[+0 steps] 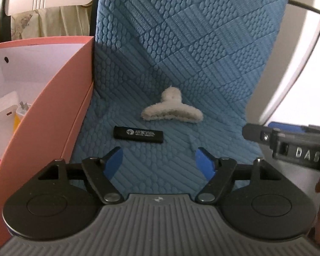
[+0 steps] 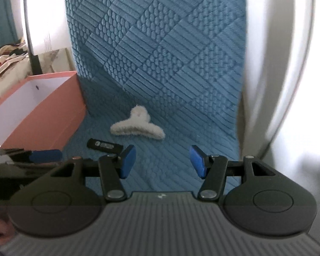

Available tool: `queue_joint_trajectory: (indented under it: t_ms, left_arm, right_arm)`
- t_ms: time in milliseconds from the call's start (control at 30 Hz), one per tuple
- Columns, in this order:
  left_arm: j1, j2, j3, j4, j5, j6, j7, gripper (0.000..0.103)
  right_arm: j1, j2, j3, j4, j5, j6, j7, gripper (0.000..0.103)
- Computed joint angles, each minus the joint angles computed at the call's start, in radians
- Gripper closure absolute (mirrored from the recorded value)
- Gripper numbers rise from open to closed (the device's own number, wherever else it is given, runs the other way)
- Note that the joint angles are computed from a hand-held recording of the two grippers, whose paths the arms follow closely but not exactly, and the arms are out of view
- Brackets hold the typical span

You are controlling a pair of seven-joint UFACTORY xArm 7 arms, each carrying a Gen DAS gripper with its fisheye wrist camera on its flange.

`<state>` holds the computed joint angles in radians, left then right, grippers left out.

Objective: Organize rigid objects
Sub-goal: 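Move both open tools back toward the black stick and white clip, then grasp the black USB stick with left tool while right tool grasps the white clip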

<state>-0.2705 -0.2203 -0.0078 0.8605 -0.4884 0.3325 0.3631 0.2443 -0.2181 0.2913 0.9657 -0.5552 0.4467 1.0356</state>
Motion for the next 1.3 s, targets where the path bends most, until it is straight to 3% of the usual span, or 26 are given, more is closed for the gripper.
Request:
queue_joint_trajectory:
  t_ms: [133,433,567,667,833,933,1000,1133,1300]
  left_arm:
    - [0.017,0.069,-0.008,0.033,0.028,-0.028,0.0,0.021]
    - [0.072,0.197,-0.054,0.111,0.094,-0.066,-0.063,0.021]
    - [0.089,0.233,-0.069,0.119,0.239,-0.135,-0.202,0.021]
    - [0.099,0.253,-0.086,0.145,0.132,-0.111,-0.109,0.021]
    - [0.099,0.276,-0.094,0.147,0.172,-0.134,-0.125,0.021]
    - [0.101,0.293,-0.101,0.153,0.193,-0.14,-0.13,0.02]
    - [0.092,0.302,-0.084,0.156,0.284,-0.144,-0.202,0.017]
    - [0.112,0.312,-0.112,0.162,0.23,-0.15,-0.155,0.012]
    - [0.089,0.325,-0.094,0.162,0.328,-0.169,-0.226,0.01]
  right_arm:
    - [0.019,0.082,-0.049,0.037,0.084,-0.068,-0.106,0.045]
    - [0.063,0.22,-0.117,0.131,0.31,-0.091,-0.342,0.046]
    - [0.071,0.292,-0.131,0.193,0.373,-0.092,-0.436,0.047]
    - [0.075,0.344,-0.139,0.243,0.407,-0.087,-0.499,0.047]
    - [0.073,0.411,-0.138,0.309,0.492,-0.066,-0.612,0.052]
    - [0.087,0.445,-0.152,0.341,0.482,-0.056,-0.634,0.051]
    - [0.079,0.465,-0.143,0.359,0.52,-0.052,-0.668,0.051]
    - [0.081,0.484,-0.137,0.383,0.559,-0.032,-0.709,0.051]
    - [0.091,0.508,-0.137,0.417,0.594,0.028,-0.714,0.064]
